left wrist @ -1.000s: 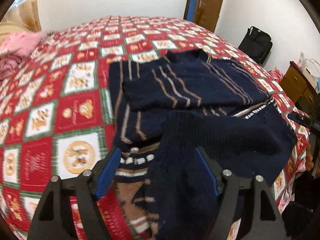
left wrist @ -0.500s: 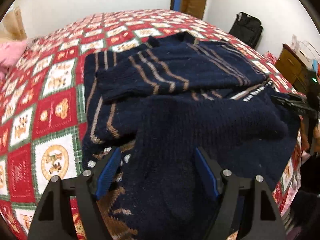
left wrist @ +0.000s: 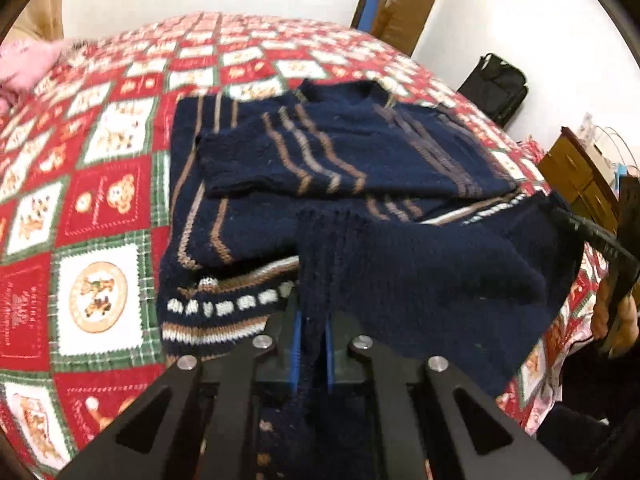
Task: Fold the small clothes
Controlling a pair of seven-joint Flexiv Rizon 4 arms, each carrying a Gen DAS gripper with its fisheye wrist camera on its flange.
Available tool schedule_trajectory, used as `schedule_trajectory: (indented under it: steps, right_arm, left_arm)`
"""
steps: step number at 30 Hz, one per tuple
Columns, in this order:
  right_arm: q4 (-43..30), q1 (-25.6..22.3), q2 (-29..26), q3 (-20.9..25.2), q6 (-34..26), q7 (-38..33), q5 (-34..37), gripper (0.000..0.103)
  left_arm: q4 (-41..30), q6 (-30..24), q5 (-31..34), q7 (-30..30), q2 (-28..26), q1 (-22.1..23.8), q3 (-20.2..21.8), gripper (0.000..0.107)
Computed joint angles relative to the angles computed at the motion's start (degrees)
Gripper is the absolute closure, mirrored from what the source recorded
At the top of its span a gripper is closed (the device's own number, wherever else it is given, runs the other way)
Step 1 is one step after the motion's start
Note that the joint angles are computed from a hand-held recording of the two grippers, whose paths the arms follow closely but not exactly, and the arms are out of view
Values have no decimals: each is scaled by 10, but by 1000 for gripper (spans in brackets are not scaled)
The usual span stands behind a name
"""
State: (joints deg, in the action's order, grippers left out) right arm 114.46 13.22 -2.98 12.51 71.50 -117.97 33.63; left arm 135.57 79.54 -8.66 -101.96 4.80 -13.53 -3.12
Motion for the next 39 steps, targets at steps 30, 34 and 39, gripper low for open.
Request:
schedule_trajectory:
  steps: [30,34,39]
  right_arm:
    - [-249,43,-210,-39,84,222,-217,92]
    - [-314,43,-277,-48,42,283,-265,92]
    - [-336,-7,-308,12,8,274,-272,92]
  left_arm:
    - [-163,12,264,-362,-30,153,-8,98]
    - [-195,-11,263,-367,-71,140,16,98]
    - [-173,-2,117,-170,-105,124,7,95]
